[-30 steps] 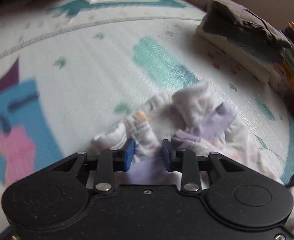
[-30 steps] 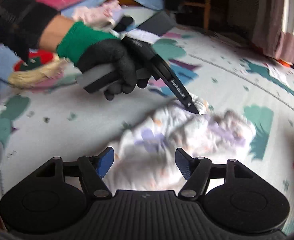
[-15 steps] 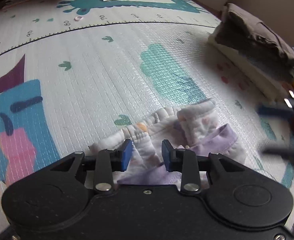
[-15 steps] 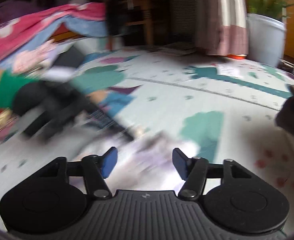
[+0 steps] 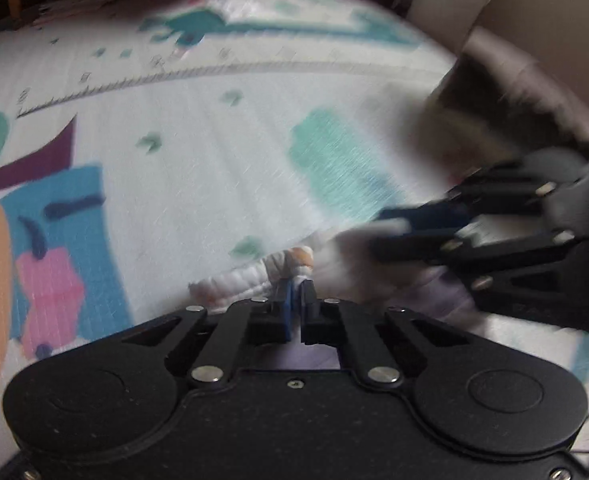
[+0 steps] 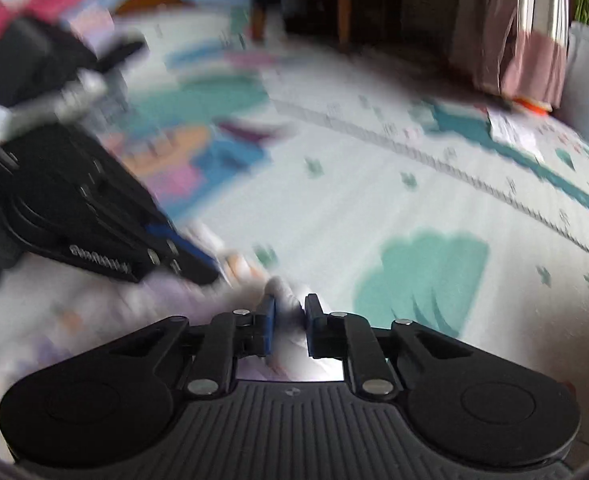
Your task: Fold clothes
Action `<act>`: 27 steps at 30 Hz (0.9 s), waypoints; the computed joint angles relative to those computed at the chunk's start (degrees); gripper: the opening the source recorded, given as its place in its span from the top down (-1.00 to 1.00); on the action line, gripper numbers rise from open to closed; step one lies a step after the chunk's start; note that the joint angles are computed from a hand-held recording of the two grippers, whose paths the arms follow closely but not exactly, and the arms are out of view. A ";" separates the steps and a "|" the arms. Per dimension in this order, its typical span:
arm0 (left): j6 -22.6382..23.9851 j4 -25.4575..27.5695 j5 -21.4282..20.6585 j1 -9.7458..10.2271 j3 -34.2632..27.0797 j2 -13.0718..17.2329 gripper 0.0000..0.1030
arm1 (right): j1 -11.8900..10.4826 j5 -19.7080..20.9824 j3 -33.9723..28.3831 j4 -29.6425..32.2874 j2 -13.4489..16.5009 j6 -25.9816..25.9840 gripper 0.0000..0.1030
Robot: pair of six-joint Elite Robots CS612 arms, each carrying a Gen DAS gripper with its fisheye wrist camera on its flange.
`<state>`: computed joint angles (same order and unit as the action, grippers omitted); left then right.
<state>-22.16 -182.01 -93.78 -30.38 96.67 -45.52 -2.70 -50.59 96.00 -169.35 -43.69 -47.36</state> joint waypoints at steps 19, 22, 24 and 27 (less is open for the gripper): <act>12.66 2.21 -9.11 2.77 -1.41 0.16 0.71 | -1.58 1.17 1.09 -10.83 0.38 8.59 0.36; 16.51 3.11 -5.86 2.02 -2.14 1.40 0.72 | -0.18 -3.70 0.42 -4.73 0.54 3.87 0.40; 17.00 3.30 -5.91 1.74 -3.33 2.90 0.72 | 0.63 -6.47 -1.18 0.19 1.40 5.85 0.39; 16.36 3.65 -5.61 1.44 -4.09 3.71 0.73 | 0.81 -5.97 -2.15 1.00 2.26 6.65 0.36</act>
